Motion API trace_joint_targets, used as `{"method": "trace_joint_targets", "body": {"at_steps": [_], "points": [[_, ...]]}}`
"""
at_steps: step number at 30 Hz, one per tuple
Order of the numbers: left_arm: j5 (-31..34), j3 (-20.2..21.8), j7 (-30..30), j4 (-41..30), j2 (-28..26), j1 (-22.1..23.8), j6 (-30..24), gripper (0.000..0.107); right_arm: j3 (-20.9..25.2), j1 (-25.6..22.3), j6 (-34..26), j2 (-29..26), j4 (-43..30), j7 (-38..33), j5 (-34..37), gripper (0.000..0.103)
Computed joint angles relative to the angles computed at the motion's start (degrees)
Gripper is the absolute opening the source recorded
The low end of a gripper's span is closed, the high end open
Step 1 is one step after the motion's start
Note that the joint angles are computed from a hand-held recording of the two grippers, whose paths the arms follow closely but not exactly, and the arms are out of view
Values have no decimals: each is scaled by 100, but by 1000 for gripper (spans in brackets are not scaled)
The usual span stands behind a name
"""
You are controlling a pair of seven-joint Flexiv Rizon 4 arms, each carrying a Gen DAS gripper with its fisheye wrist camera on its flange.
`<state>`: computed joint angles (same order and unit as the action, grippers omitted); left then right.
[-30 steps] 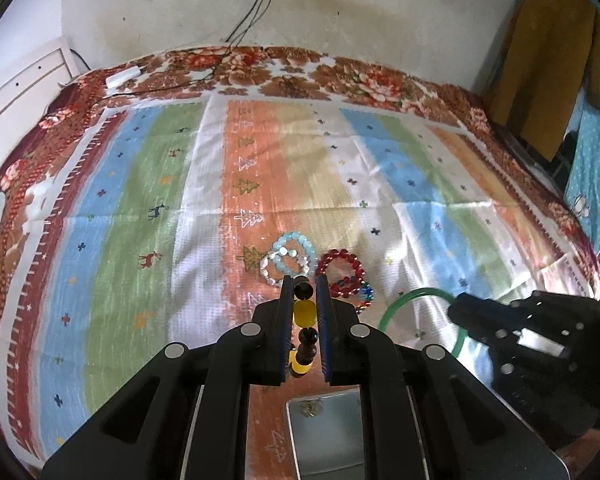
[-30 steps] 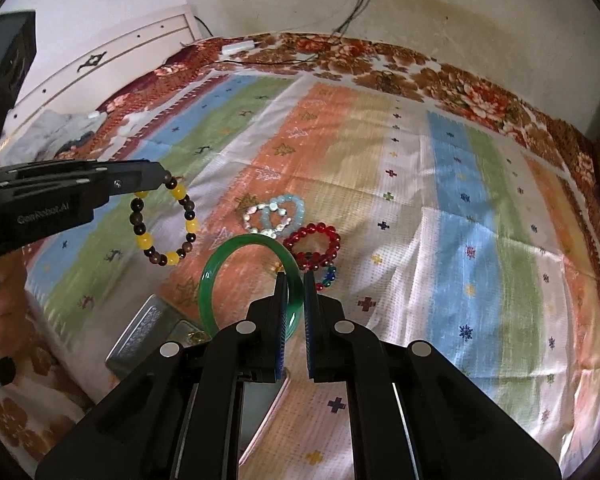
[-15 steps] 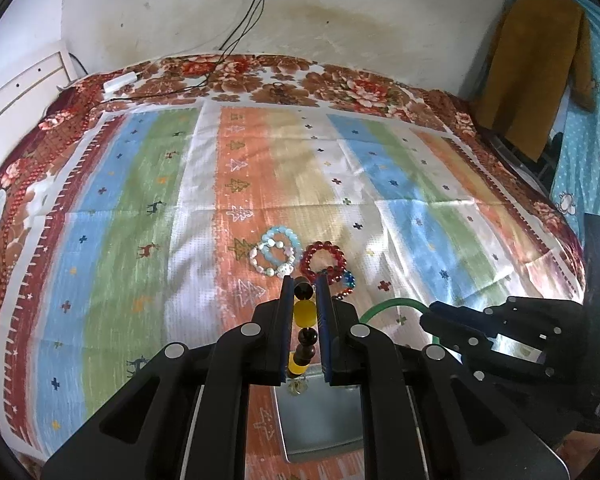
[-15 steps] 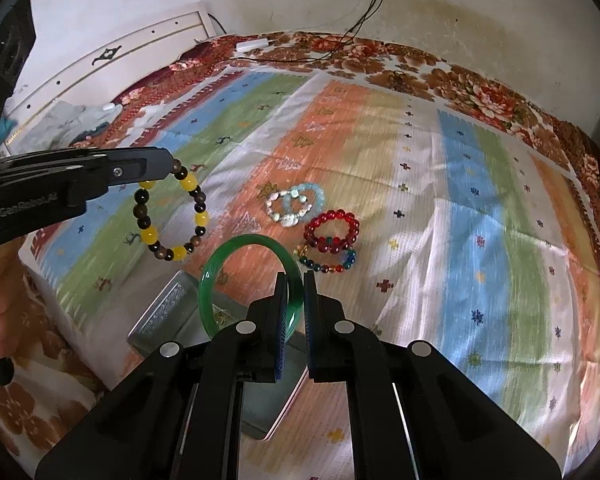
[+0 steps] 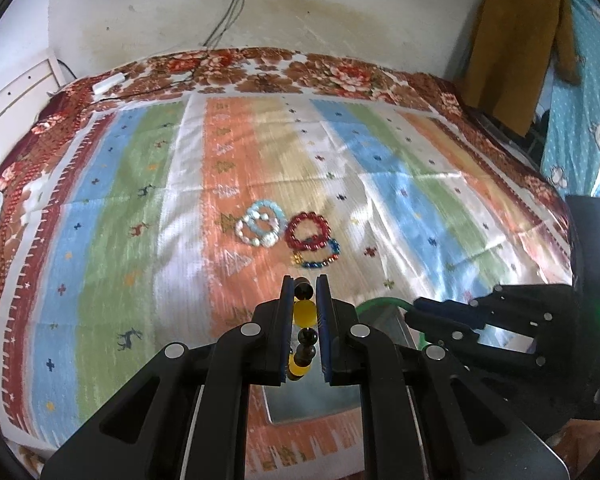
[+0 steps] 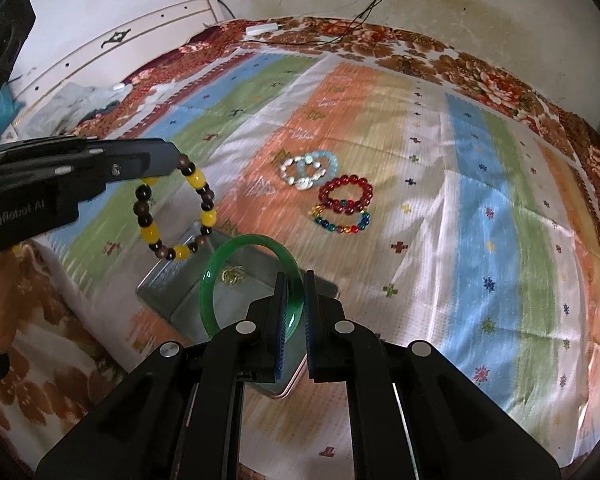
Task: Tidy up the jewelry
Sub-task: 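Open both tools to release the bracelets into the tin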
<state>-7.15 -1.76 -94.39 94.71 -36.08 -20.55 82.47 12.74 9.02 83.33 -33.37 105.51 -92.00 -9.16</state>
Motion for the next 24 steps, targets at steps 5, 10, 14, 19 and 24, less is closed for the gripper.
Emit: {"method": "trace_joint_targets", "body": {"at_steps": [5,10,14,19,24], "points": [[281,566,-393,-182,-56,-396,-332,15,43,7,-67,-5,-10,-114,27,39],[502,685,-723,-248,-65,-360,-453,28,-91,47,-44,-9,-36,21,56,44],[624,710,-883,-384,-150,-300,-628,37,-112,-4,-98,-70,-142,139,78,44],[731,754,-1073,-545,-260,-251,-747,51,-25,-140,-218,-201,-388,216,192,44],[787,702,-1141,-750,-379,-142,-951,55,-26,-164,-326,-332,-599,229,202,46]]}}
